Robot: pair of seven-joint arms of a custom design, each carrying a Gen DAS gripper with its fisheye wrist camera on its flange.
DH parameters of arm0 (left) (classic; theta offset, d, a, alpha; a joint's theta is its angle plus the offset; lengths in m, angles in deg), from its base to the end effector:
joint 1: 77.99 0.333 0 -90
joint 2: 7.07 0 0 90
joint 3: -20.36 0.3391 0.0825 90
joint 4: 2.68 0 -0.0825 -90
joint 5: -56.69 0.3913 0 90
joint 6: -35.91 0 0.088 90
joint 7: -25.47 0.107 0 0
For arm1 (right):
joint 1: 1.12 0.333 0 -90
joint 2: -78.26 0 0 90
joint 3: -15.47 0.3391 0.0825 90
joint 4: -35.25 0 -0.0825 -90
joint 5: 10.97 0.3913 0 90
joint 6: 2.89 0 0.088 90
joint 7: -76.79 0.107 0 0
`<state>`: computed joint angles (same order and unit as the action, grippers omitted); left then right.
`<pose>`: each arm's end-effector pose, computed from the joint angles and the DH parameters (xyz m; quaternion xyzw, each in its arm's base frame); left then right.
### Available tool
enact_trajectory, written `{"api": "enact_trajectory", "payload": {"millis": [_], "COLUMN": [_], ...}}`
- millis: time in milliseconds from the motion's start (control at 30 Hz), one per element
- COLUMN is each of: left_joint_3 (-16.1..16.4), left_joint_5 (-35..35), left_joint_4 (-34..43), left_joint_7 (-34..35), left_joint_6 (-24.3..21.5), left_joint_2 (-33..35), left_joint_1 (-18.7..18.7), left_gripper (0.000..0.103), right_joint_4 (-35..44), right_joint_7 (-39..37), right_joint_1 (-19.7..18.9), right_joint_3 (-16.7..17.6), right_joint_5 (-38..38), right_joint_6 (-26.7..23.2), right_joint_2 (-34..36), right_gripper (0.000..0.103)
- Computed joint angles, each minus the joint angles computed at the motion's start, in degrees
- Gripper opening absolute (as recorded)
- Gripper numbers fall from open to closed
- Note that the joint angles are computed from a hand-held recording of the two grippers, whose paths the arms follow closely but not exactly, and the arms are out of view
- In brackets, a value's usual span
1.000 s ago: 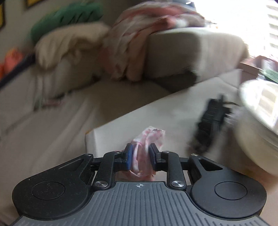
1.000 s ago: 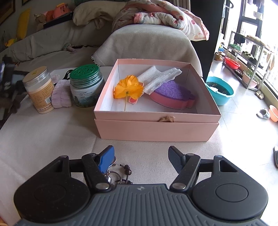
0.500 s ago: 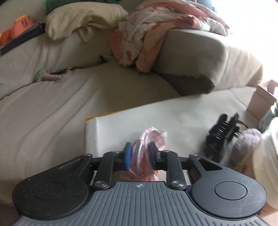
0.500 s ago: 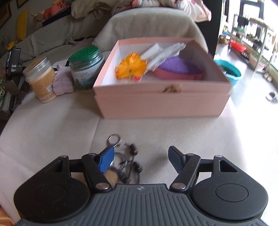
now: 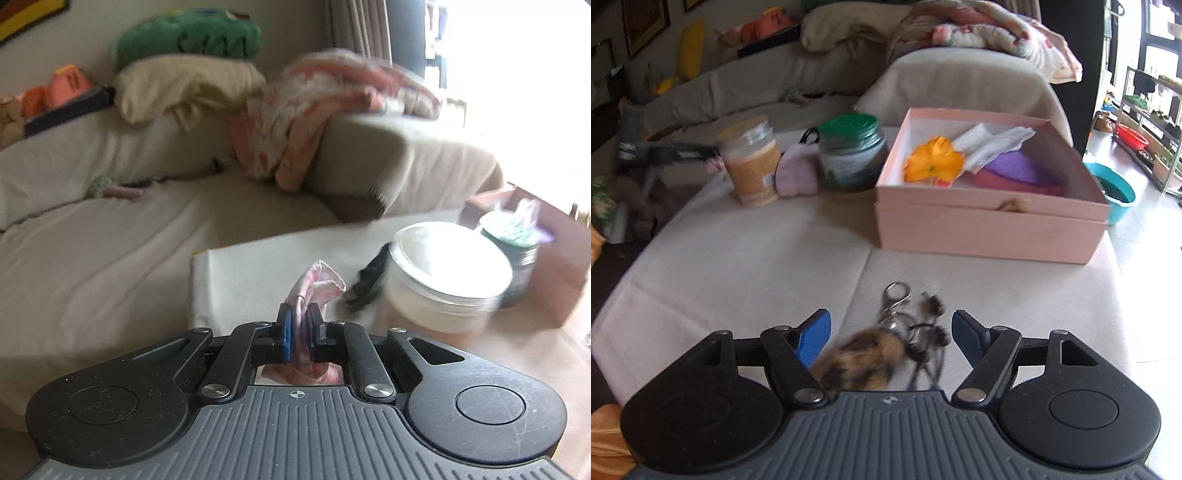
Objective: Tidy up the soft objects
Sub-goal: 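Grasp the furry brown tail keychain with the right tool while the left tool holds the pink item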
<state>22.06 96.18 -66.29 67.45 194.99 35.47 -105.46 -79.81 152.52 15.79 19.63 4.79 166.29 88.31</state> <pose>0.7259 -0.3922 0.4931 -0.5650 0.6638 -0.3780 0.3119 0.6084 0.2124 0.4773 -0.7610 0.5261 -0.1866 0.3307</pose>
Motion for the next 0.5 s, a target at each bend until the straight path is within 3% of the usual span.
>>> {"api": "enact_trajectory", "payload": {"millis": [67, 133, 167, 200, 233, 267, 367, 500], "left_joint_3": [2.3, 3.4, 3.4, 3.0, 2.0, 0.4, -5.7, -13.0], "left_joint_5": [2.8, 6.0, 7.6, 9.0, 9.7, 9.4, 5.9, -0.9], "left_joint_4": [-6.7, -12.1, -14.8, -17.2, -19.4, -20.8, -22.8, -20.1], "left_joint_7": [-5.9, -10.8, -13.1, -15.2, -16.7, -16.9, -12.7, -0.7], "left_joint_6": [3.0, 5.2, 6.4, 7.7, 9.1, 10.2, 12.3, 12.5], "left_joint_2": [-4.7, -8.6, -10.6, -12.2, -13.5, -14.3, -14.9, -13.0], "left_joint_1": [-2.3, -4.1, -4.9, -5.3, -5.4, -5.0, -3.1, -1.3], "left_gripper": [0.011, 0.011, 0.011, 0.011, 0.011, 0.011, 0.011, 0.011], "right_joint_4": [1.0, 0.8, 0.3, -0.1, -0.6, -1.6, -4.8, -9.6], "right_joint_7": [8.2, 11.0, 12.1, 13.1, 13.6, 12.8, -0.1, -17.5], "right_joint_1": [3.6, 4.2, 4.5, 4.8, 4.9, 4.3, -1.1, -2.0], "right_joint_3": [-3.8, -4.3, -4.6, -5.0, -5.2, -4.6, 1.2, 2.8], "right_joint_5": [-7.8, -10.6, -12.0, -13.8, -15.6, -15.6, -2.0, 17.5], "right_joint_6": [-1.3, -1.6, -1.5, -1.9, -2.3, -2.0, -1.3, 4.4], "right_joint_2": [1.1, 1.3, 1.2, 0.9, 0.4, -0.4, -3.7, -10.6], "right_gripper": [0.073, 0.072, 0.062, 0.043, 0.037, 0.024, 0.018, 0.017]}}
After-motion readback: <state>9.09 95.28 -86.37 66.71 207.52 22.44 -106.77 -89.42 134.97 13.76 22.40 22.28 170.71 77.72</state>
